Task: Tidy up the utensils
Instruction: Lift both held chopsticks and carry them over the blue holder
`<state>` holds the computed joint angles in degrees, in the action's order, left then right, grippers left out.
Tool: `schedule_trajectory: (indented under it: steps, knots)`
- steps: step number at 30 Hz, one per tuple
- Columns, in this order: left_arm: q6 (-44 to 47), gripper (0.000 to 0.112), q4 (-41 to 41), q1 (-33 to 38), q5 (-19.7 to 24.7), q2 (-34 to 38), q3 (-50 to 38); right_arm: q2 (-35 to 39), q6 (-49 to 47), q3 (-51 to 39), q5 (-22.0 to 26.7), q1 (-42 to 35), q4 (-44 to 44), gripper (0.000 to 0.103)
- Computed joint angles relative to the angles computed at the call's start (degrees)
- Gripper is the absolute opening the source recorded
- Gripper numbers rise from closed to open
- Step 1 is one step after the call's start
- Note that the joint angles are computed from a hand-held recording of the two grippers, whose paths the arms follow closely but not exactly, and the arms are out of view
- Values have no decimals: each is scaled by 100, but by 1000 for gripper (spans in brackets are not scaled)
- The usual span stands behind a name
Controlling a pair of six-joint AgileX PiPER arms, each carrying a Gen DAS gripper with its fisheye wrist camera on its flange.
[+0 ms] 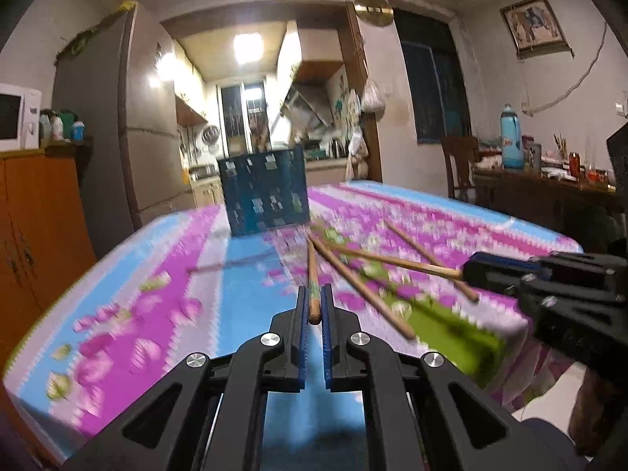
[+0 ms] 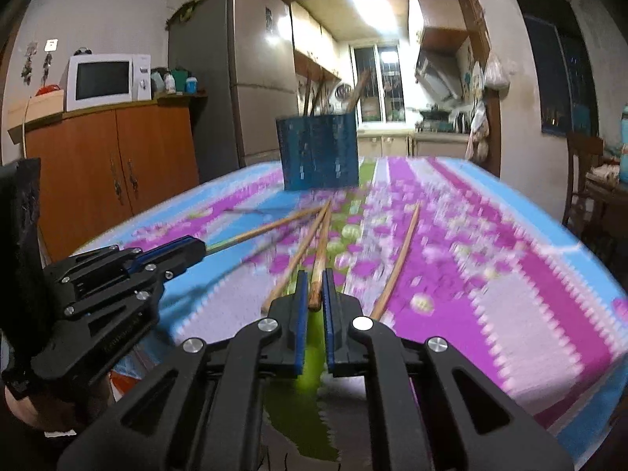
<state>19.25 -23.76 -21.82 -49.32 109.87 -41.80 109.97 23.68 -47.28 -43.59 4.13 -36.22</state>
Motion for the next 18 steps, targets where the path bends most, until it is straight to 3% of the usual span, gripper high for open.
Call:
schedule_trajectory:
  steps: [4, 9, 13, 18]
  knots:
    - [129, 7, -18, 15, -113, -631, 175, -604, 60, 15, 55, -105, -213, 5]
    - [455, 7, 96, 89, 102, -1108, -111, -954, 942, -776, 421, -202, -1247, 5]
    - [503, 7, 406, 348, 872, -1293, -832, -756, 2275, -1888, 875, -193, -2465, 5]
    - [126, 7, 909, 731, 2257, -1227, -1974, -252, 4295, -3285, 1245, -181, -4236, 5]
